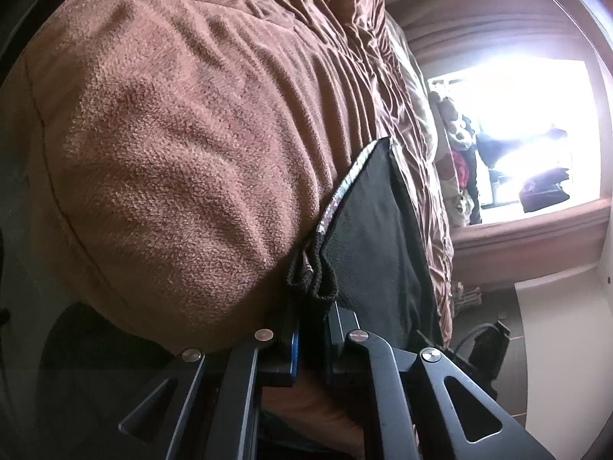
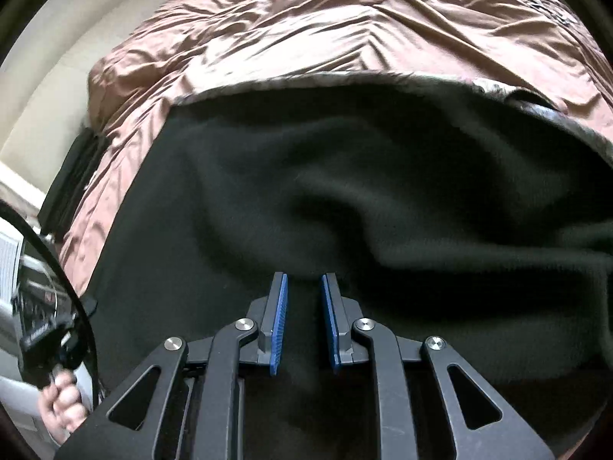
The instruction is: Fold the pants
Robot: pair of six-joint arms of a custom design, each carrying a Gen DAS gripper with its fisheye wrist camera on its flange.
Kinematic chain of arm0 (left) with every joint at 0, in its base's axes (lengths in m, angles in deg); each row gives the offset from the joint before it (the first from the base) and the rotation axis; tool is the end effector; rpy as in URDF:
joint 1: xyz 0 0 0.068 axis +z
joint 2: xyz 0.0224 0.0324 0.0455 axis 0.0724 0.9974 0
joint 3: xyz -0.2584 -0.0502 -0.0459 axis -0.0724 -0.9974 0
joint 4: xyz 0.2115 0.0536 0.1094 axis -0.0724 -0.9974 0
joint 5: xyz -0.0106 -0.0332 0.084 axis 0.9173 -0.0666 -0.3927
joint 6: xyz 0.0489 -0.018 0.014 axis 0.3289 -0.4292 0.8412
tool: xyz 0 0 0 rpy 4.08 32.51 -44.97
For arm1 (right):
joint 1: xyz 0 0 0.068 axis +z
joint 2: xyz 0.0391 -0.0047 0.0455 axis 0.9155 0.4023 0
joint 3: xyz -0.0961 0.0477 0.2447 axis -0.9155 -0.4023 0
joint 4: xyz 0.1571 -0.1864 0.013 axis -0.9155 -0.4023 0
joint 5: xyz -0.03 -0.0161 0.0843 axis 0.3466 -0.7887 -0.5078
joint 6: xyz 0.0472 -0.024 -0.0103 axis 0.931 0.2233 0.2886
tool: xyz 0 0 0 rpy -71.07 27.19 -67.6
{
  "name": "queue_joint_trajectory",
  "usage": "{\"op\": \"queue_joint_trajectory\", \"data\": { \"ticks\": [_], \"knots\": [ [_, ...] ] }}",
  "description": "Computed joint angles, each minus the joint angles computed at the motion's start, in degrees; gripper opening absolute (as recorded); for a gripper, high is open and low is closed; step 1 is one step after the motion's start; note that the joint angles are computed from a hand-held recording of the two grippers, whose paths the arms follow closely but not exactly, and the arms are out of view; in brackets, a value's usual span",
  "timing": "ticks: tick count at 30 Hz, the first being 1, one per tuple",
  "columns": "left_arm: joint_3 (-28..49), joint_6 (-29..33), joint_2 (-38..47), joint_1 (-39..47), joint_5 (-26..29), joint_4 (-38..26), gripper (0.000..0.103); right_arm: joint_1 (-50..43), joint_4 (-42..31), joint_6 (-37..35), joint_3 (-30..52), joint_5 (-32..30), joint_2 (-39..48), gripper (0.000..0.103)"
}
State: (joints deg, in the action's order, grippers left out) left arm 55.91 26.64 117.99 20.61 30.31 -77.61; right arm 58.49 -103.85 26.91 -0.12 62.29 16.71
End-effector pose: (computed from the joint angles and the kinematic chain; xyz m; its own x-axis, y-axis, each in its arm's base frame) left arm 0.3154 0.0631 0.1370 -0.9126 -0.3801 -0.1505 -0.1030 0.5702 -0.8151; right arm 0.2897 -0.0345 0.2206 -0.7704 0.5020 -0.3930 0.4057 0.8616 0.3052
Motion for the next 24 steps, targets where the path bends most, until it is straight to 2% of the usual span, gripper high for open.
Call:
{"op": "queue_joint_trajectory", "data": {
  "ticks": [8, 12, 16, 24],
  "knots": [
    [-0.2, -1.9, -0.5, -0.7, -1.6, 0.5, 0.009, -4.5, -0.8, -3.2, 9.7, -2.3, 10.1, 0.015],
    [-0.3, -3.1, -0.7, -1.0, -2.0, 0.9, 0.009, -4.8, -2.8, -3.8, 15.9, -0.7, 15.1, 0.014],
    [-0.5, -3.9, -1.0, -1.4, -2.6, 1.5, 0.009, -5.1, -5.0, -3.7, 22.7, 0.7, 20.6, 0.007],
    [0.9, -3.6, -0.2, -1.7, -2.7, 0.5, 0.009, -5.5, -7.2, -3.0, 31.6, 2.6, 27.7, 0.002]
  ]
}}
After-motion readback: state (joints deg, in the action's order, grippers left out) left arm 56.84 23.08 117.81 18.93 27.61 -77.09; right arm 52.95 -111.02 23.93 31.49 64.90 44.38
